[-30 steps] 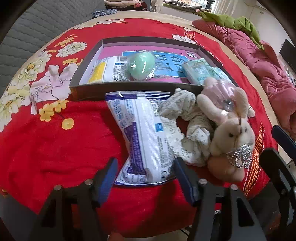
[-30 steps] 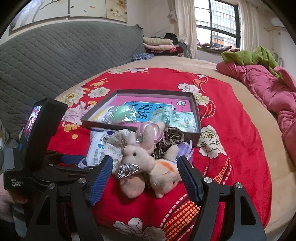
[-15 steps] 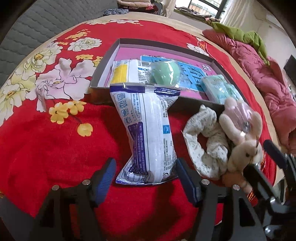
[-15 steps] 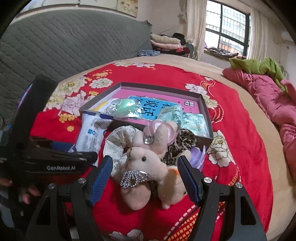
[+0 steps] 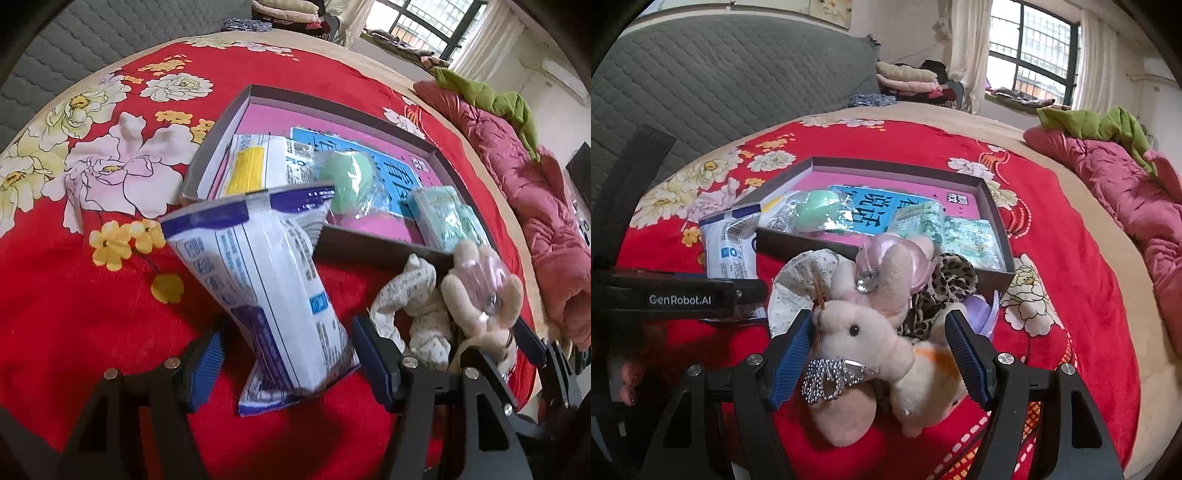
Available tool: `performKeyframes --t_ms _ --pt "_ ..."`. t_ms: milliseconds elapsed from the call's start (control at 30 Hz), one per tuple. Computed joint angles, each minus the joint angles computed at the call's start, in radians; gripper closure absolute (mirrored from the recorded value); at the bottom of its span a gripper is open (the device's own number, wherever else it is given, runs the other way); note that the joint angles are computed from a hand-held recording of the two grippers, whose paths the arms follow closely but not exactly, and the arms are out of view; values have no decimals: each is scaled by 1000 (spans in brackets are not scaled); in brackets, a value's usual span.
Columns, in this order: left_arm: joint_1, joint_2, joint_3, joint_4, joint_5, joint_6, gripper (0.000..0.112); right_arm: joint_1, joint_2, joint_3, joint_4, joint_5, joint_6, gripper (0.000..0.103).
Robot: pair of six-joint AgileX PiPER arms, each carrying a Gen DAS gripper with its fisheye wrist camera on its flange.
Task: Organize soft objects
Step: 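Grasp white-blue snack bag with left tool while right tool grasps pink plush bunny, then lift bag with left tool while right tool carries bunny over pink box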
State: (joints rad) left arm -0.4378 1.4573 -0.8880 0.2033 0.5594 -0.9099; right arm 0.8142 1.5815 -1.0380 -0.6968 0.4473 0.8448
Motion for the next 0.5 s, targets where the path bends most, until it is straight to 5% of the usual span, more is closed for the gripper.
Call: performKeyframes --t_ms 67,233,500 --pt "26 4 -1 -34 -19 35 46 7 7 -1 -29 -6 17 30" --pt "58 19 -5 -62 -43 67 50 27 21 0 -63 -5 16 51" --pt "84 9 25 -65 -92 68 67 23 12 21 -112 -45 59 58"
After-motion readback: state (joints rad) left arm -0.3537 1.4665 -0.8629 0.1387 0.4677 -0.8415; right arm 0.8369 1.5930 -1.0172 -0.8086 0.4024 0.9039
